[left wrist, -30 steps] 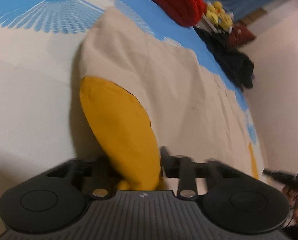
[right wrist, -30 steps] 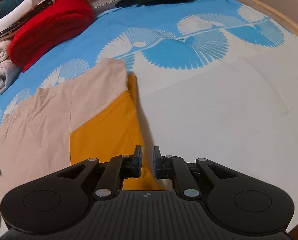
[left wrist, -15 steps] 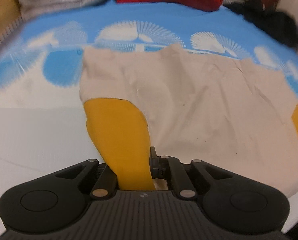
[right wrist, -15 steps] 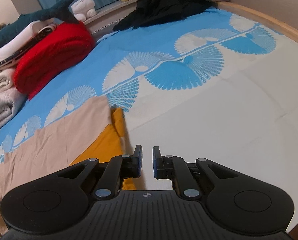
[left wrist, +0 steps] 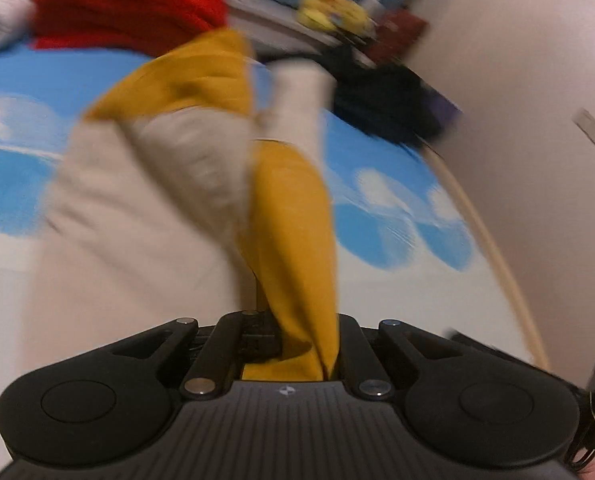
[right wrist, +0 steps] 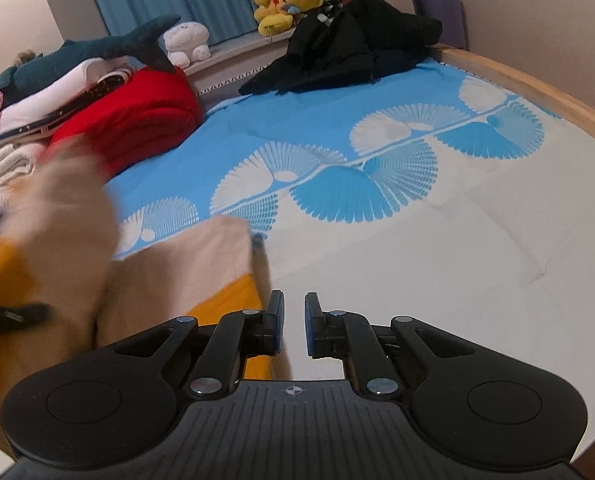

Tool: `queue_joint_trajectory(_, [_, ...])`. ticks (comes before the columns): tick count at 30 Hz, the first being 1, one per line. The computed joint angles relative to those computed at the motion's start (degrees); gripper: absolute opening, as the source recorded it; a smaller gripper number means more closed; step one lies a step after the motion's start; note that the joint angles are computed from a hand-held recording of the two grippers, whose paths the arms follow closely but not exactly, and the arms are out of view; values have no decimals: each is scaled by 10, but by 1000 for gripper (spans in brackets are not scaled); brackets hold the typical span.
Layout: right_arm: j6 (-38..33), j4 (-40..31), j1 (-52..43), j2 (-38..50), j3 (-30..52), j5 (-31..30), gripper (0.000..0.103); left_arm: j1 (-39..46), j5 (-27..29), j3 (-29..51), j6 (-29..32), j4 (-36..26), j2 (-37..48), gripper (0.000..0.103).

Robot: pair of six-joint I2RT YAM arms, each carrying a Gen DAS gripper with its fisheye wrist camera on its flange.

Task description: Fold large clothes

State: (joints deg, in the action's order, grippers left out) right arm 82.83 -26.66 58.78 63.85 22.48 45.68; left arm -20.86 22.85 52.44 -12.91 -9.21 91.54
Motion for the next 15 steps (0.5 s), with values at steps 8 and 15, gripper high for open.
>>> queue_joint_trajectory(8, [-54, 70, -17, 5, -7, -6, 16, 30, 251, 53, -18, -2, 77, 72])
queue_joint_trajectory(15, [-128, 293, -71, 70, -22, -133, 31, 151, 145, 28, 110, -54, 15, 75])
